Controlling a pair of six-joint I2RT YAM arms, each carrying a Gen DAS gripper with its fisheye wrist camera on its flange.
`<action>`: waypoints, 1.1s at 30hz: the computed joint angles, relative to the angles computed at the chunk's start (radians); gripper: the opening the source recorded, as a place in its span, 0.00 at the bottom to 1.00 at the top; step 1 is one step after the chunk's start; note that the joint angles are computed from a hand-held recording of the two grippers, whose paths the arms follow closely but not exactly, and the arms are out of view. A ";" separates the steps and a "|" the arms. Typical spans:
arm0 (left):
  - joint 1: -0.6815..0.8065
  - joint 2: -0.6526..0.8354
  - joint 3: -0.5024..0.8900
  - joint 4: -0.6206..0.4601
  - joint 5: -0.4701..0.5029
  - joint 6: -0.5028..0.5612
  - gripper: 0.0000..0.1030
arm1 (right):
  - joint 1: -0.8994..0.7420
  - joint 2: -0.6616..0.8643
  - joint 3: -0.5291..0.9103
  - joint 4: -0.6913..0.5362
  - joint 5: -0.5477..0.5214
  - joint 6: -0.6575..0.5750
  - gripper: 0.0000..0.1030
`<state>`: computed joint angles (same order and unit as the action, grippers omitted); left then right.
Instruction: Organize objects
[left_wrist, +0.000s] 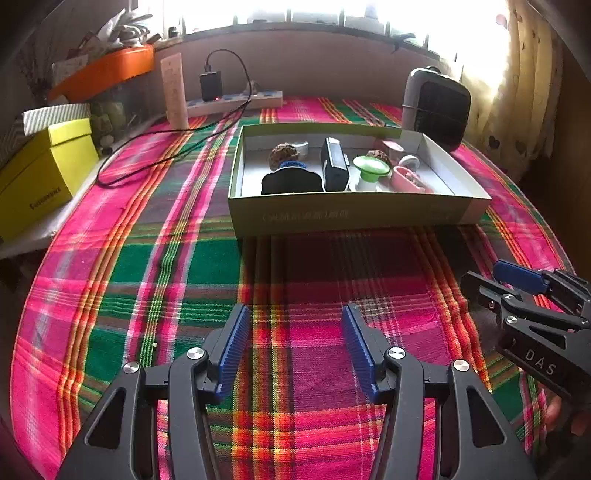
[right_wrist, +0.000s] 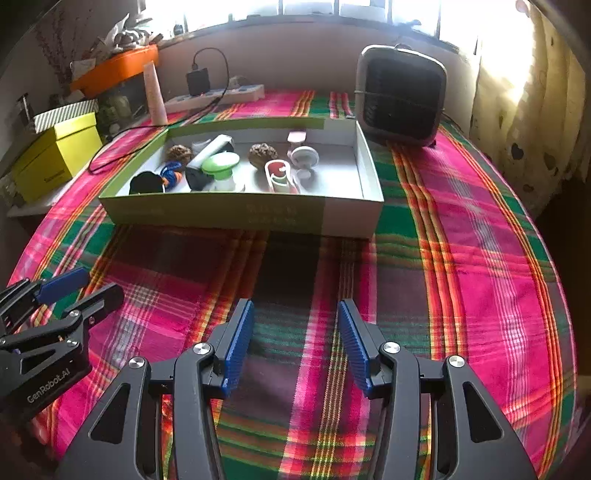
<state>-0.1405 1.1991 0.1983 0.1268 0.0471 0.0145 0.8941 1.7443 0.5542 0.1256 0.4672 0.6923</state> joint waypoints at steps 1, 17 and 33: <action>0.002 0.006 0.002 0.002 0.002 0.000 0.50 | 0.002 0.001 0.003 -0.006 0.004 0.003 0.47; -0.021 0.007 0.004 -0.006 -0.036 -0.015 0.53 | 0.014 -0.008 0.000 -0.057 0.038 0.083 0.61; -0.022 0.004 0.004 -0.008 -0.030 -0.019 0.54 | 0.017 -0.006 -0.001 -0.055 0.040 0.085 0.62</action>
<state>-0.1620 1.2035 0.2021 0.1185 0.0168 -0.0048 0.9111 1.7387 0.5530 0.0703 0.5070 0.7778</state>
